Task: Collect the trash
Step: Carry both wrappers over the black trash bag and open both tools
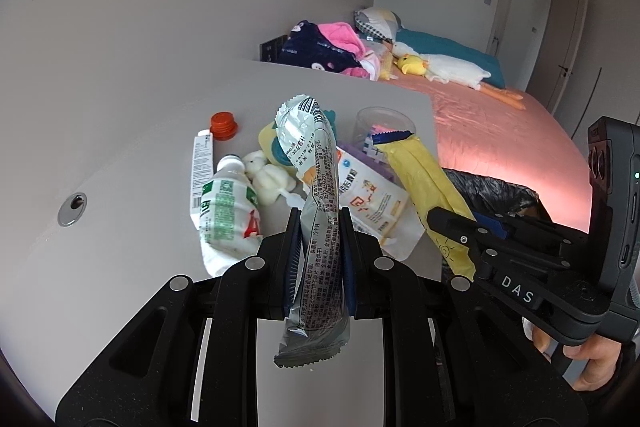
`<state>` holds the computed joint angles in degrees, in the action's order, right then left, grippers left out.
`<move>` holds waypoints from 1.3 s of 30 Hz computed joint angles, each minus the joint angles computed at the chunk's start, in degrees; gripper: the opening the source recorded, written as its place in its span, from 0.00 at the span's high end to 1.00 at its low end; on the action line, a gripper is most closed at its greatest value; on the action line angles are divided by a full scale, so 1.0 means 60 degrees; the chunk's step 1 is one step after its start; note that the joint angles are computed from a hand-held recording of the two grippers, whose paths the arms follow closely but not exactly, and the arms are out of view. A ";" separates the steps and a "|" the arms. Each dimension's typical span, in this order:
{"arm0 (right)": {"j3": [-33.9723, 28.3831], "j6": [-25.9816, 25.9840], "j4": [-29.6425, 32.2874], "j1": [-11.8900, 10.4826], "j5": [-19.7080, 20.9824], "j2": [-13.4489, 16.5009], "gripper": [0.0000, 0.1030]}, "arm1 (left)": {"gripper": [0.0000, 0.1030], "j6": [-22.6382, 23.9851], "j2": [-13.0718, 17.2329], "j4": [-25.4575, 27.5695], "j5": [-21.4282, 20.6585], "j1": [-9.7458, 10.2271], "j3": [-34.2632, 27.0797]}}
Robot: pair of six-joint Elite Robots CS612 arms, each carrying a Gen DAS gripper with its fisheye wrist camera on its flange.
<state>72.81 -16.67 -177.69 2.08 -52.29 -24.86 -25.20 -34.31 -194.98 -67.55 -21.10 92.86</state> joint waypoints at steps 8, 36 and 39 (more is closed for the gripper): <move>0.0131 0.0528 -0.0471 -0.0303 -0.0070 -0.0053 0.84 | 0.83 0.0311 0.0188 0.0151 -0.0332 -0.0182 -0.0490; 0.0105 0.2838 -0.1641 -0.1255 -0.1083 0.0040 0.84 | 0.83 0.1747 0.1129 0.1434 -0.2665 -0.0469 -0.2800; 0.0092 0.3633 -0.2158 -0.1353 -0.1457 0.0089 0.40 | 0.71 0.2045 0.1253 0.1985 -0.3819 -0.0365 -0.3144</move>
